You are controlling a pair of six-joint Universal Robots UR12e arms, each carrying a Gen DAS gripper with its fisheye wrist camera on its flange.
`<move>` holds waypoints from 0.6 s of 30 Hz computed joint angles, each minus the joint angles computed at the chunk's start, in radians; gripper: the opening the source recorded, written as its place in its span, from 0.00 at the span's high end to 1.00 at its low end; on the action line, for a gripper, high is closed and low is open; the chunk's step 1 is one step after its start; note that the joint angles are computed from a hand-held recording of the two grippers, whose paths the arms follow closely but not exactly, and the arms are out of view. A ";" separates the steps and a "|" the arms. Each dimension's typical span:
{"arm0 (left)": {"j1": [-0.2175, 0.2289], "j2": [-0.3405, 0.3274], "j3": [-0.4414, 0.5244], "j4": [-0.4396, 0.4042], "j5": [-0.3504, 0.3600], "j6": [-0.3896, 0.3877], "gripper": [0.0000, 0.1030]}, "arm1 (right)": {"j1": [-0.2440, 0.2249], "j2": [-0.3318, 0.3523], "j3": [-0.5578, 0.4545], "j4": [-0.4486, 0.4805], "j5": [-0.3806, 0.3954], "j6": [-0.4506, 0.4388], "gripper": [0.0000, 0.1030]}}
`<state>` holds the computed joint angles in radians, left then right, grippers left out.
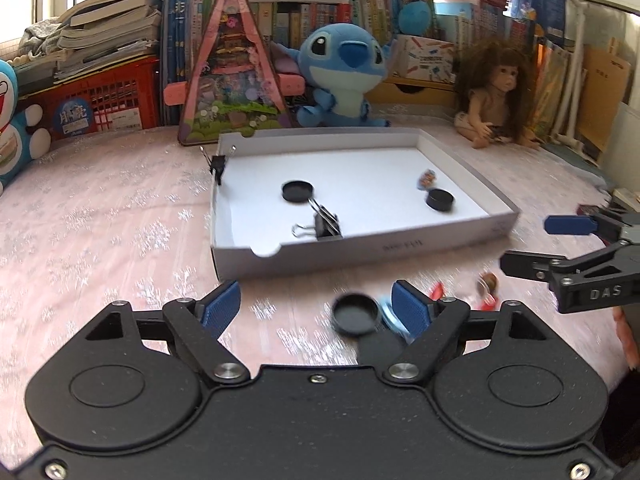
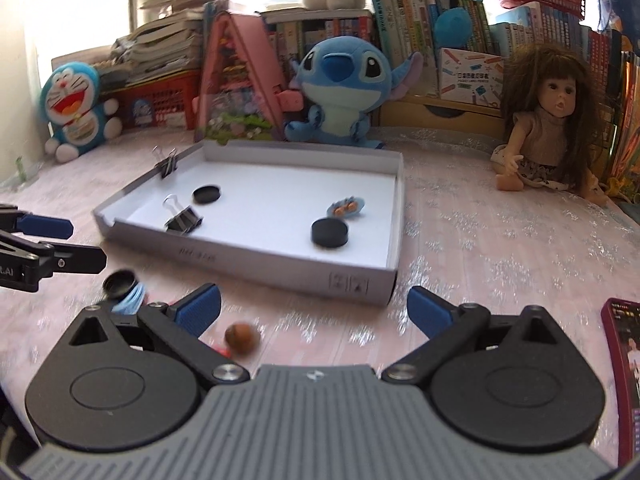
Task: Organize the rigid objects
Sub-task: 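Move both tools back from the tray toward the remaining items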
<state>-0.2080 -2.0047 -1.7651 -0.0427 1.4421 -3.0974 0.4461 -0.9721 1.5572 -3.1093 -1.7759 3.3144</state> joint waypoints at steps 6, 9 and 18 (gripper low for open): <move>0.001 0.026 -0.038 -0.018 -0.047 0.023 0.31 | 0.007 -0.003 0.008 0.018 0.002 -0.016 0.05; -0.001 0.033 -0.048 -0.027 -0.060 0.036 0.39 | 0.009 0.000 0.004 0.030 0.006 -0.021 0.09; -0.008 0.023 -0.035 -0.080 -0.071 0.015 0.53 | 0.013 0.008 -0.006 0.037 0.021 -0.039 0.17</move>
<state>-0.2164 -1.9814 -1.8005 -0.1222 1.3713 -3.0822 0.4592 -0.9638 1.5514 -3.0719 -1.7552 3.2759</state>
